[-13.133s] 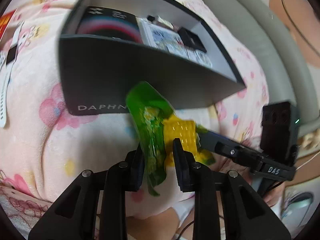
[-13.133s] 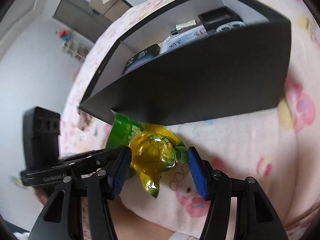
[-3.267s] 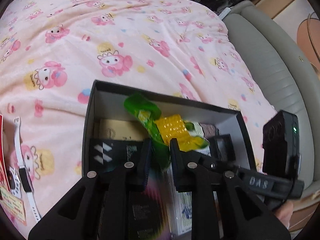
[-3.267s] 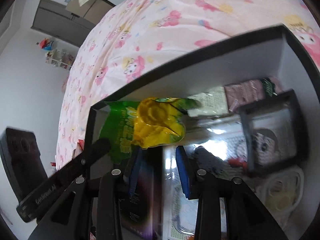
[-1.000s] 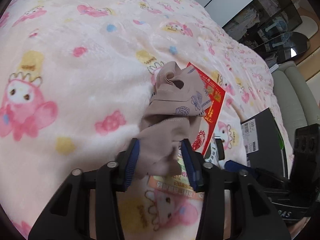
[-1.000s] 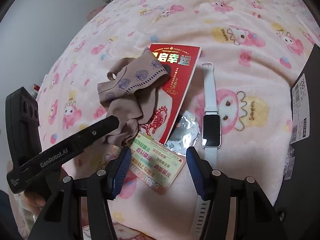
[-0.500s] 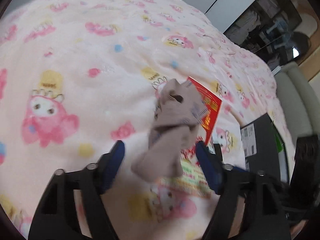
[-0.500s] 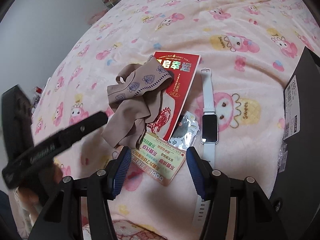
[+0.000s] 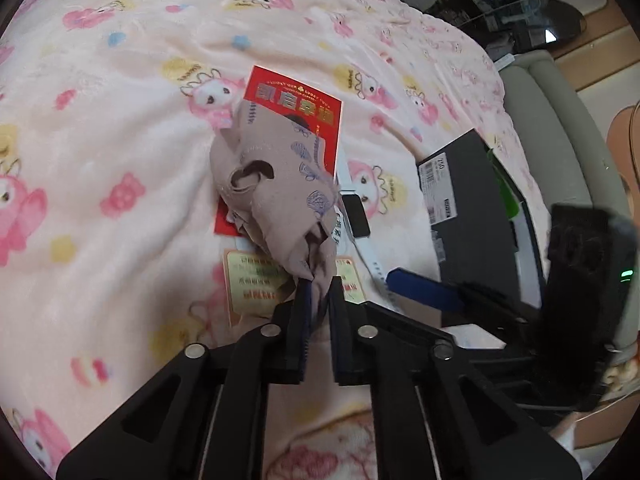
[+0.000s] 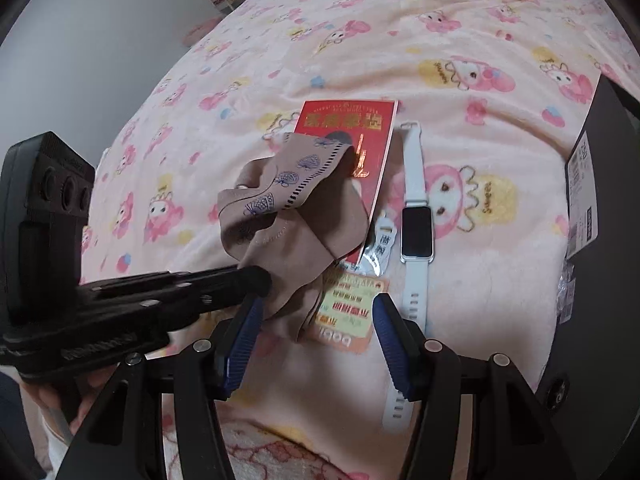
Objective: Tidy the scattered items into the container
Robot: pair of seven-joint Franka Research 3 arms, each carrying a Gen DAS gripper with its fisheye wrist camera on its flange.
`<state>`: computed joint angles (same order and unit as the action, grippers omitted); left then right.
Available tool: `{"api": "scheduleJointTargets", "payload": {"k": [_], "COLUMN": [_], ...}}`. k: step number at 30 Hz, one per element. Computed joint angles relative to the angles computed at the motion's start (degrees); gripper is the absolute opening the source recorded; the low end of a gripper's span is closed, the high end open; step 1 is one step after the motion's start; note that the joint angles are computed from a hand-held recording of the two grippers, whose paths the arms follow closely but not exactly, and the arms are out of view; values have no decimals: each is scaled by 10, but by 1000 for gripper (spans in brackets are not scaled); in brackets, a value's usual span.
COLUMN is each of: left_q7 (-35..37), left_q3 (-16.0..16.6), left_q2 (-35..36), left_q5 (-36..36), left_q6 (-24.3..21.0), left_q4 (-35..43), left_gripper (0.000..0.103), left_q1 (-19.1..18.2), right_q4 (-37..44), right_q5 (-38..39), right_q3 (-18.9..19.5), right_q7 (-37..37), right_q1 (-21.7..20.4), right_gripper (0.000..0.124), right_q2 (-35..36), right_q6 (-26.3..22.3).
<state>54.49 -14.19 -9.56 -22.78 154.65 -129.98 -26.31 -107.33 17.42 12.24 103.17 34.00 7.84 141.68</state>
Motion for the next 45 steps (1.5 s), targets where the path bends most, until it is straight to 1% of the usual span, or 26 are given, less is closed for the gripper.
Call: {"api": "scheduleJointTargets", "payload": {"k": [1, 2, 3, 5, 8, 10, 11, 12, 13, 14, 15, 16, 17, 18, 19, 21, 23, 26, 29, 32, 35, 38, 40, 42, 43, 45], "left_q7": [-15, -35, -63, -70, -35, -20, -5, 23, 60, 81, 72, 33, 13, 4, 1, 15, 20, 7, 14, 7, 0, 3, 2, -16, -23, -16], "left_q3": [-3, -6, -11, -2, 19, 21, 22, 22, 15, 25, 18, -6, -11, -14, -16, -17, -23, -36, -48, -73, -95, -112, -114, -105, -101, -106], "left_q2": [-10, -17, -20, -23, -9, 12, 23, 33, 40, 45, 47, 47, 47, 46, 41, 26, 15, 15, 46, 114, 196, 282, 336, 352, 349, 324], "left_q5": [17, 41, 72, 75, 16, -13, -39, -75, -119, -145, -131, -77, -51, -42, -42, -58, -52, -13, 3, 47, 93, 131, 154, 180, 192, 190], "left_q6": [0, -5, -14, -11, 16, 15, 7, 8, 10, 16, 15, 6, 1, -2, 1, 14, 26, 29, 23, 17, -10, -48, -90, -127, -133, -115], "left_q4": [-6, -10, -11, -22, -31, -24, -19, -15, -10, -6, 0, 8, 14, 20, 22, 24, 36, 66, 118, 192, 281, 379, 447, 478, 477, 442], "left_gripper": [23, 37, 41, 41, 42, 41, 32, 21, 20, 18, 17, 17, 17, 15, 14, 12, 12, 12, 12, 12, 12, 13, 17, 31, 32, 37], "left_q1": [6, 13, 24, 24, 7, 3, 0, -4, -1, -18, -16, 7, 10, 11, 10, 2, -10, -27, -47, -63, -75, -91, -106, -121, -124, -113], "right_q4": [-3, -4, -4, 3, 26, 45, 58, 66, 70, 64, 53, 44, 30, 19, 10, -26, -71, -140, -214, -285, -349, -402, -438, -465, -477, -491], "right_q5": [-7, -13, -18, -14, -8, -8, -10, -15, -18, -10, 6, 16, 52, 103, 148, 151, 163, 189, 178, 152, 118, 90, 77, 68, 67, 71], "right_q3": [-1, -1, -1, 1, 3, 3, 3, 1, 0, 3, 7, 9, 17, 26, 31, 25, 21, 9, -1, -6, -11, -16, -19, -25, -31, -48], "right_q7": [3, 4, 3, -5, -14, -21, -23, -21, -21, -32, -50, -61, -86, -119, -145, -155, -175, -195, -178, -140, -98, -60, -38, -15, -7, -7], "right_q1": [1, 2, 3, 3, 5, 7, 9, 11, 12, 11, 8, 6, -3, -14, -22, -16, -11, -7, -8, -19, -43, -69, -86, -102, -106, -110], "right_gripper": [54, 55, 57, 60, 61, 66, 66, 66, 66, 66, 65, 61, 42, 24, 22, 20, 18, 18, 17, 17, 17, 17, 17, 17, 17, 20], "right_q2": [-3, -3, -3, 5, 26, 45, 58, 66, 72, 73, 69, 63, 52, 42, 31, -11, -67, -158, -250, -340, -417, -476, -514, -547, -561, -571], "right_q6": [-7, -8, -9, -12, -12, -19, -29, -39, -51, -45, -30, -21, -10, -6, -3, 28, 56, 70, 74, 60, 29, 6, -5, -22, -29, -42]}}
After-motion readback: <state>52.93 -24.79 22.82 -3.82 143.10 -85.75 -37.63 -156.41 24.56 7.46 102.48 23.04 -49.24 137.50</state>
